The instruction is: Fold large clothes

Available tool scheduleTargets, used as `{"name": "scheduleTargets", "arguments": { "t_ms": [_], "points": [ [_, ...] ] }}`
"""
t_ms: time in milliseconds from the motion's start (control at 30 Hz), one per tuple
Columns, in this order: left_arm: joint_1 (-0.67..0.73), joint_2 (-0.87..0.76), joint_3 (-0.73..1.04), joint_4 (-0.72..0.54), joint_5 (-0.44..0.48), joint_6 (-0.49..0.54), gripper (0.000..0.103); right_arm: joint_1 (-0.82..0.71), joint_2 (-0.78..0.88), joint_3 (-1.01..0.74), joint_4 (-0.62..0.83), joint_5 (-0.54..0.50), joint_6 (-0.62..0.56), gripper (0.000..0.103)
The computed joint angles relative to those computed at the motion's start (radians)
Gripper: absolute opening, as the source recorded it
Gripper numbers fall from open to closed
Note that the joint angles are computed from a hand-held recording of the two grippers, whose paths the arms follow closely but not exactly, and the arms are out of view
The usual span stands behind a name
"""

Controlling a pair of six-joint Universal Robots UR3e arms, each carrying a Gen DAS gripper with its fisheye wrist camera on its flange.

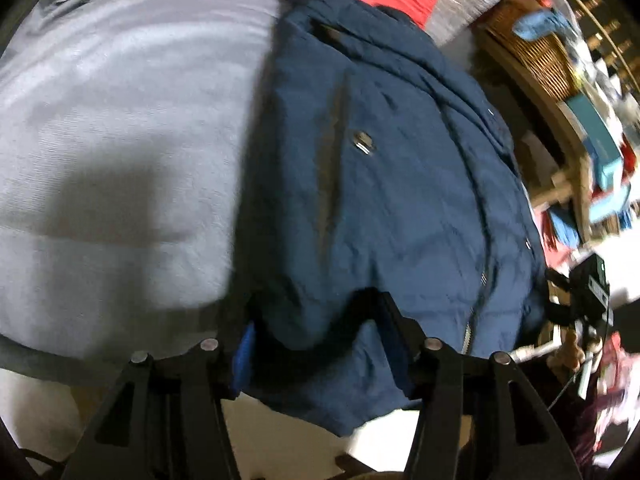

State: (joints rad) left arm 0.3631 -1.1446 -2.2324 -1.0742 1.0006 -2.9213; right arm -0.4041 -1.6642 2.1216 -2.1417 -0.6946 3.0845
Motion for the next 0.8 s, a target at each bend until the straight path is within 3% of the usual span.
{"name": "scheduleTargets", "arguments": {
  "t_ms": [133,367,433,500,567,800],
  "points": [
    [-0.056,-0.042,0.009,0.079,0.029,-0.019,0.056,0.008,-0.056,0.041,-0.009,-0.046,-0.012,0.068],
    [-0.018,-0.096,0.011,0.102,-0.047,-0.049,0.055,-0.005,-0.072,0.055,-0.003,-0.090,-0.004,0.066],
    [-0.016,-0.077,-0.004,0.104,-0.045,-0.028,0.041,0.019,-0.056,0.048,-0.031,-0.108,0.010,0.065],
    [-0.033,-0.081,-0.002,0.124,-0.038,-0.026,0.023,0.052,-0.047,0.028,-0.039,-0.136,0.007,0.049],
    [-0.046,-0.085,0.000,0.144,-0.029,-0.030,0.020,0.070,-0.054,0.026,-0.039,-0.161,-0.003,0.036],
    [-0.044,-0.114,0.017,0.122,-0.025,-0.012,0.023,0.075,-0.046,0.023,-0.021,-0.201,-0.031,0.036]
  ]
}}
